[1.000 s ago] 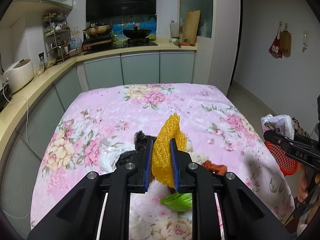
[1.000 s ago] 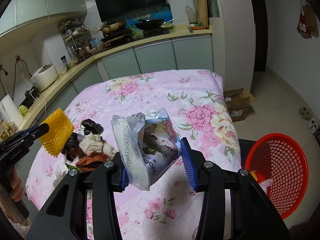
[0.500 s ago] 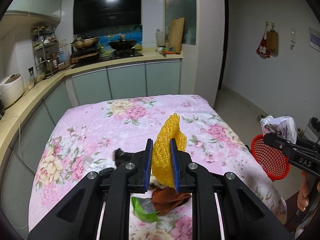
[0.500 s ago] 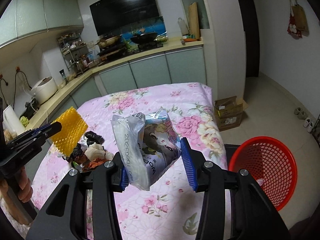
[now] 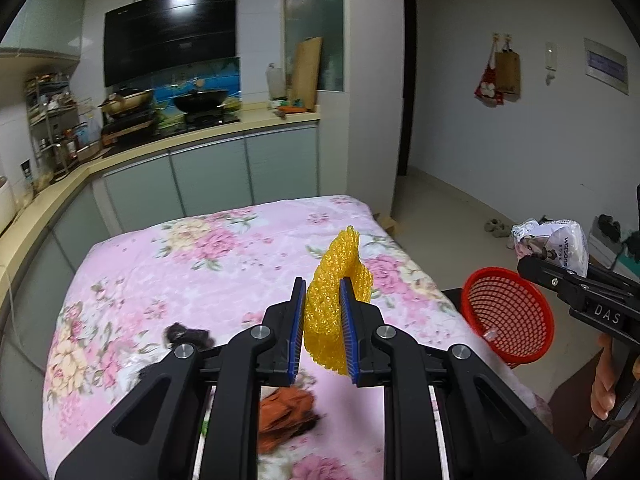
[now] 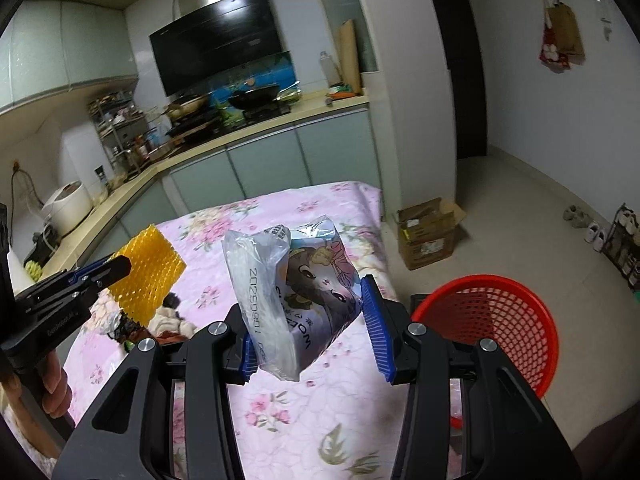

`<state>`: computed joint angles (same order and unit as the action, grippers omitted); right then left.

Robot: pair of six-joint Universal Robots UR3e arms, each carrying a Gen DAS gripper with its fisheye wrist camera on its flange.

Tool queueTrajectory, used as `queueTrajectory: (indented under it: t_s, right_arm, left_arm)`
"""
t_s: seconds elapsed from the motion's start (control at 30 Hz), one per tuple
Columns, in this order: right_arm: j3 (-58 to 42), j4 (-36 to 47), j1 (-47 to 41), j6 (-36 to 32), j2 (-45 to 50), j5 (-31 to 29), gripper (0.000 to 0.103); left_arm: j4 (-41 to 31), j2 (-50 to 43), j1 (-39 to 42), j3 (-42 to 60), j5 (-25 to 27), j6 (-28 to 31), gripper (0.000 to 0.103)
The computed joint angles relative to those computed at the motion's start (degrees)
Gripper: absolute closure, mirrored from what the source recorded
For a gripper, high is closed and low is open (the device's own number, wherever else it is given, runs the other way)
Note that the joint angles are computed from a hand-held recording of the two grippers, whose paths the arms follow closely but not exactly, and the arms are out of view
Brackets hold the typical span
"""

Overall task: Collect trash
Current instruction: 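Carry the net and packet over the red wastebasket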

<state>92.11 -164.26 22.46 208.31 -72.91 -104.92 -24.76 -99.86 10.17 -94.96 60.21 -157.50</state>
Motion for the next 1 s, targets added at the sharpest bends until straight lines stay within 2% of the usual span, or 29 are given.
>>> queueTrajectory:
  t_s: [0.57, 1.0]
  right_arm:
    - [10.6, -1.1, -4.5, 3.7, -7.4, -3.8, 0.060]
    - [20.1, -1.3, -9.9, 6.2, -13.4, -4.8, 0.060]
  left_arm:
    - [-2.4, -8.1, -11.5, 9.2, 1.3, -0.1, 0.086]
    - [-7.4, -17.0, -20.5, 19.6, 2.8, 0.6, 0.086]
